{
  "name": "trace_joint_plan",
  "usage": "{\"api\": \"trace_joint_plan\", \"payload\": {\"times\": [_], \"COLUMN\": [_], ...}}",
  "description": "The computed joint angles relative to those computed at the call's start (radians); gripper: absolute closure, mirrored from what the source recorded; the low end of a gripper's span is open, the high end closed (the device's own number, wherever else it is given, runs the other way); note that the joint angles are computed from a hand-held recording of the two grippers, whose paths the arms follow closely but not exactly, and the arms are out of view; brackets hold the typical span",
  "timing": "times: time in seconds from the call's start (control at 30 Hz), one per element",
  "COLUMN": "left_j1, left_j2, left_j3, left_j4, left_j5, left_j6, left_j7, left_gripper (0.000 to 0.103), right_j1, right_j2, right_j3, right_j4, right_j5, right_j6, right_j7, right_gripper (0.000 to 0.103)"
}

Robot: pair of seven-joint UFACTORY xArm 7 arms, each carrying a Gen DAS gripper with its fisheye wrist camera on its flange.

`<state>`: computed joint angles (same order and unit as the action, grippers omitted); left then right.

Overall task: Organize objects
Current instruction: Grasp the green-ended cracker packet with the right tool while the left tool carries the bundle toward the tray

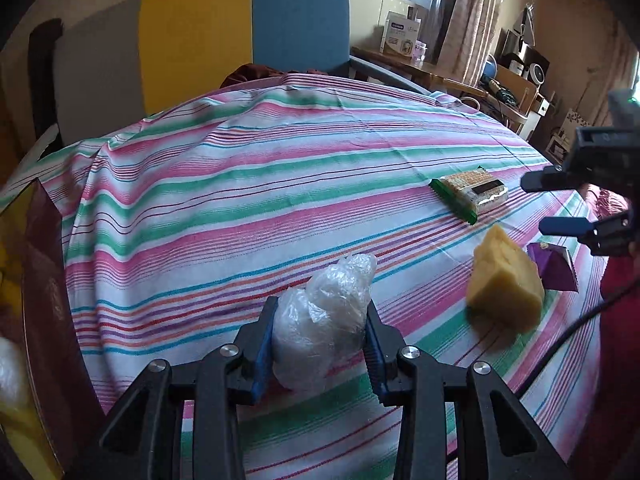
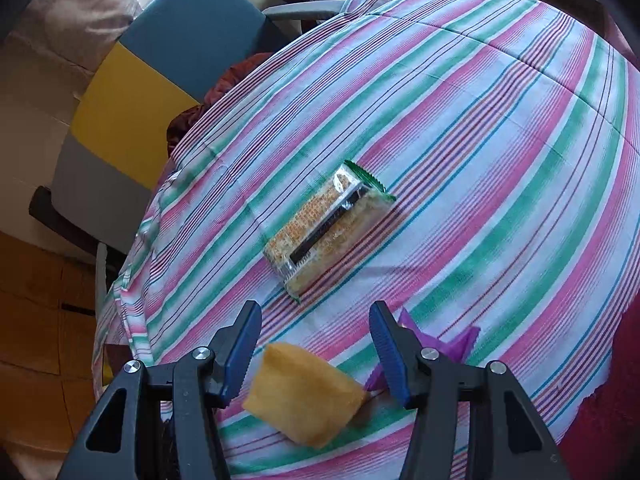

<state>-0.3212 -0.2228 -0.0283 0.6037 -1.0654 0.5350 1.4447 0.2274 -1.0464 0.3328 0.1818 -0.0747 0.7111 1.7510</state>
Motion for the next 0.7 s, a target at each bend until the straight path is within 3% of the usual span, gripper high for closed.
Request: {"api": "trace_joint_plan", "payload": {"times": [0.2, 0.27, 0.3, 0.47, 0.57, 0.63, 0.7], "left_j1": [0.017, 0.022, 0.026, 0.044, 0.048, 0.049, 0.05], "left_j2": [-0.001, 0.001, 0.002, 0.002, 0.0, -0.001, -0.002], "left_j3": [0.015, 0.016, 0.018, 0.02, 0.016, 0.014, 0.014], "left_j4": [0.001, 0.001, 0.002, 0.003, 0.001, -0.001, -0.002], "left_j5": [-0.03, -0.038, -0.044, -0.059, -0.065, -0.07, -0.072], "left_j6": [0.046, 0.052, 0.06, 0.088, 0.089, 0.088, 0.087], "left_j7": [0.029, 0.038, 0.043, 0.055, 0.062, 0.066, 0.069], "left_gripper": [0.064, 0.064, 0.064, 0.064, 0.064, 0.064, 0.064], "right_j1": [-0.11, -0.152, -0.175, -0.222, -0.17, -0.133, -0.089], "right_j2": [0.212, 0.273, 0.296, 0.515, 0.631, 0.687, 0.712], "right_j3": [-0.12, -0.121, -0.112, -0.122, -0.156, -0.15, -0.147], "right_j4": [0.02, 0.042, 0.057, 0.201, 0.285, 0.346, 0.377], "right_j5": [0.001, -0.004, -0.018, -0.111, -0.122, -0.129, -0.116], "right_j6": [-0.138, -0.149, -0.155, -0.183, -0.21, -0.166, -0.146], "right_j7": [-0.105, -0.117, -0.121, -0.268, -0.43, -0.519, -0.59], "right_gripper": [0.046, 0.038, 0.03, 0.029, 0.034, 0.055, 0.056]}}
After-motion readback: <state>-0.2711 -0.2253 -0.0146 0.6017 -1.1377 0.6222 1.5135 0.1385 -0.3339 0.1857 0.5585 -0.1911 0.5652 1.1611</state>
